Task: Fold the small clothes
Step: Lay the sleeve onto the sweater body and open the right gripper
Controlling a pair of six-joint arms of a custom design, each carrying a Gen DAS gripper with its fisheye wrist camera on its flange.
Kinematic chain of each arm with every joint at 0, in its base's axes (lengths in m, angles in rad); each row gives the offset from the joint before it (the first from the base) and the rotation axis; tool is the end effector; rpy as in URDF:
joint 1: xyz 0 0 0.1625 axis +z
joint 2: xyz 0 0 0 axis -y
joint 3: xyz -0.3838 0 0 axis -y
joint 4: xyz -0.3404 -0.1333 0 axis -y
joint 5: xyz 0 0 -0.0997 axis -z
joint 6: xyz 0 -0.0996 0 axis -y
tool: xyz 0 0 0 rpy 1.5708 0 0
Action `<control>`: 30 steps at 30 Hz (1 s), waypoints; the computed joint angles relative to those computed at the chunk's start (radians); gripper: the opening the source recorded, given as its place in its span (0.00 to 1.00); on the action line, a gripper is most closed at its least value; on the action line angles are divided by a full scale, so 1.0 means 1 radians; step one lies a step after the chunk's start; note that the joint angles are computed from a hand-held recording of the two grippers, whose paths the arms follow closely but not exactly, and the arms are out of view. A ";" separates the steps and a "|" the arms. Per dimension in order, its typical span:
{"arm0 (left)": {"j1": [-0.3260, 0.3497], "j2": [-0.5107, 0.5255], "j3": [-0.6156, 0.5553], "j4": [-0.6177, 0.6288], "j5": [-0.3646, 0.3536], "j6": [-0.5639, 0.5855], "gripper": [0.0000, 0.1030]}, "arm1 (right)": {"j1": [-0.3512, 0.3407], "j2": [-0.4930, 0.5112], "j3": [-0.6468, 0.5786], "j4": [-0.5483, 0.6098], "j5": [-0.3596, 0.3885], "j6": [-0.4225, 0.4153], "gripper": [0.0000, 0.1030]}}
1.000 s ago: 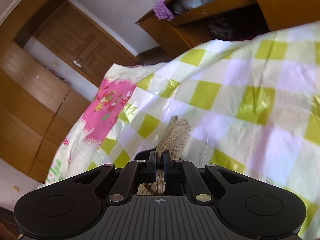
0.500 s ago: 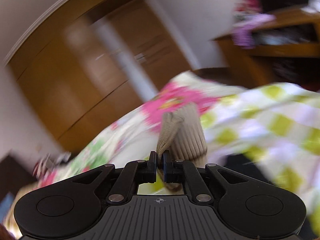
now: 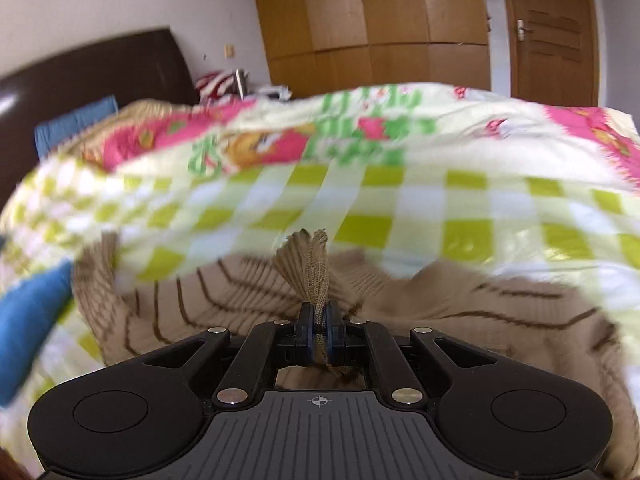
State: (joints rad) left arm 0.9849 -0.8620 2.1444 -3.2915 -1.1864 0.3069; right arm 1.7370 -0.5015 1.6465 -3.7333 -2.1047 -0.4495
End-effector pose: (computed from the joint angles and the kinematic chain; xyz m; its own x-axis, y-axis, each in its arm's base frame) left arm -0.1211 -0.4911 0.0862 -0.6690 0.5902 -0.4519 0.7372 0.6044 -0.3020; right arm 0.1811 -0.5805 0.0768 -0.7914 0.0311 0.6105 -0.4783 0.5904 -0.6501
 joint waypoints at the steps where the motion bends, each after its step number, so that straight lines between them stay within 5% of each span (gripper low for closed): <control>1: 0.011 -0.001 -0.004 0.004 -0.014 0.005 1.00 | 0.000 0.013 -0.016 0.022 0.001 0.001 0.06; 13: 0.060 -0.031 -0.023 0.038 -0.091 0.016 1.00 | 0.018 -0.003 0.052 0.169 0.066 -0.215 0.07; 17: 0.055 -0.032 -0.020 0.017 -0.085 0.041 1.00 | 0.008 -0.074 0.081 0.345 0.115 -0.177 0.12; 22: 0.039 -0.036 -0.026 -0.062 -0.064 0.031 1.00 | -0.017 -0.205 0.163 0.305 0.227 -0.117 0.13; 25: 0.046 0.002 -0.088 -0.088 -0.094 0.034 1.00 | -0.034 -0.188 0.089 0.238 0.147 -0.155 0.14; 30: 0.031 0.137 -0.243 -0.091 0.017 0.061 1.00 | -0.073 -0.090 -0.124 0.309 -0.052 -0.148 0.16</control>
State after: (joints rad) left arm 1.0163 -0.7251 1.9011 -3.3821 -1.1689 0.3675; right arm 1.6640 -0.5912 1.5227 -3.4245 -2.1571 -0.5972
